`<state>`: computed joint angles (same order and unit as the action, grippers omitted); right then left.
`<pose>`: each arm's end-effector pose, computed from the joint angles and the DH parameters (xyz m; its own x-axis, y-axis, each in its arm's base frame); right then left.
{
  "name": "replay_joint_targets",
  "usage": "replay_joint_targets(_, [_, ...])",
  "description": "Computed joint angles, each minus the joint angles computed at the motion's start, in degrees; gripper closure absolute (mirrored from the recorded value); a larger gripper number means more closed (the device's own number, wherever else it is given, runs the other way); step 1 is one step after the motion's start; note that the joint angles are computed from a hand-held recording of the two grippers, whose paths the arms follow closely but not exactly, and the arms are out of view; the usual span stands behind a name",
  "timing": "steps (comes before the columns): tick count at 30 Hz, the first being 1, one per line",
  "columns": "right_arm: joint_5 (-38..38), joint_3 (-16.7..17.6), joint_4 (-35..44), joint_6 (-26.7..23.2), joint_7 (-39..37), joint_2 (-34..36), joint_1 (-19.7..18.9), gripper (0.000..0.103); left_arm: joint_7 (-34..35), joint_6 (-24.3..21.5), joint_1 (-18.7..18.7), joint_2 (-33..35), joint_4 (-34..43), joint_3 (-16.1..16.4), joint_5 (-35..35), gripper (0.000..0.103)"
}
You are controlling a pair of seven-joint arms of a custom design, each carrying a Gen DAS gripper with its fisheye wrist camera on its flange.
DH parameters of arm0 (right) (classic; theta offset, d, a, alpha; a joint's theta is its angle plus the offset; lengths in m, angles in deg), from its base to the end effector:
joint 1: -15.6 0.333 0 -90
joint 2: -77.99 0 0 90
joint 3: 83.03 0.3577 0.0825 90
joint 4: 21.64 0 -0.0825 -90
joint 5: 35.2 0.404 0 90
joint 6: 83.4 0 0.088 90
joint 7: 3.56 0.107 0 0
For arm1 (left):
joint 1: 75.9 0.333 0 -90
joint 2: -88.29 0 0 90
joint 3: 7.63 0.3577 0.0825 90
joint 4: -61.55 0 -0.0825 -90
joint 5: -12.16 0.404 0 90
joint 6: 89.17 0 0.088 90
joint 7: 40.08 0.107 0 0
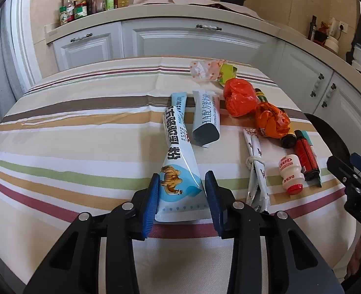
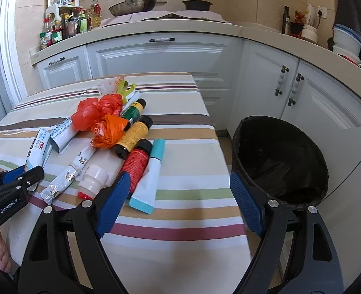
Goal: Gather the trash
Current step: 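Grasp the white-blue tube with the left tool while the right tool grasps the teal marker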
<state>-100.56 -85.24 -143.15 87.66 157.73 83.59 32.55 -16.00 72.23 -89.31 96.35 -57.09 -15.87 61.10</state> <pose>0.5656 0.2155 0.4541 0.0796 -0.9967 0.0139 -0.6443 -0.0621 -0.7623 0.5713 -0.2633 0.4505 0.0239 -0.9983 0.0541 -0.7382 -0.0541 -0.6725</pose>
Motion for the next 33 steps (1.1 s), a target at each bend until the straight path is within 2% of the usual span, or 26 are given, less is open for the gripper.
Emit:
replay_joint_targets(5, [-0.5, -0.1, 0.5, -0.4, 0.2, 0.5, 0.2, 0.024, -0.3, -0.3, -0.3, 0.1, 0.1, 0.2, 1.8, 0.066])
replay_joint_targets(9, [7.0, 0.3, 0.7, 0.6, -6.3, 1.6, -0.3, 0.037, -0.7, 0.6, 0.2, -0.1, -0.3, 0.4, 2.1, 0.067])
replay_joint_targets(15, [16.6, -0.4, 1.1, -0.3, -15.7, 3.1, 1.5, 0.06, -1.8, 0.0, 0.8, -0.9, -1.0, 0.7, 3.7, 0.067])
replay_joint_targets(16, [20.1, 0.1, 1.0, -0.2, -18.9, 3.5, 1.2, 0.063, -1.7, 0.1, 1.0, -1.0, -1.1, 0.6, 3.5, 0.067])
replay_joint_targets(19, [24.2, -0.4, 1.1, -0.1, -23.2, 3.9, 2.3, 0.068, -1.8, 0.3, 1.4, -1.2, -1.4, 0.5, 3.4, 0.067])
replay_joint_targets(21, [25.1, -1.4, 1.2, -0.4, -24.5, 4.1, 3.6, 0.07, -1.7, 0.5, 1.6, -1.3, -1.6, 0.4, 3.3, 0.067])
replay_joint_targets(24, [25.7, -2.6, 1.3, -0.4, -25.6, 4.2, 4.9, 0.082, -2.1, 0.4, 1.5, -1.5, -1.7, 0.4, 4.1, 0.067])
replay_joint_targets(28, [26.6, -3.6, 0.7, 0.5, -26.5, 3.9, 5.8, 0.089, -3.8, 0.3, 1.5, -1.8, -1.8, 0.4, 6.3, 0.067])
replay_joint_targets(33, [27.2, -4.9, -0.5, 2.8, -26.2, 3.4, 6.5, 0.089, -5.1, 0.4, 1.6, -2.1, -2.0, 0.3, 7.4, 0.067])
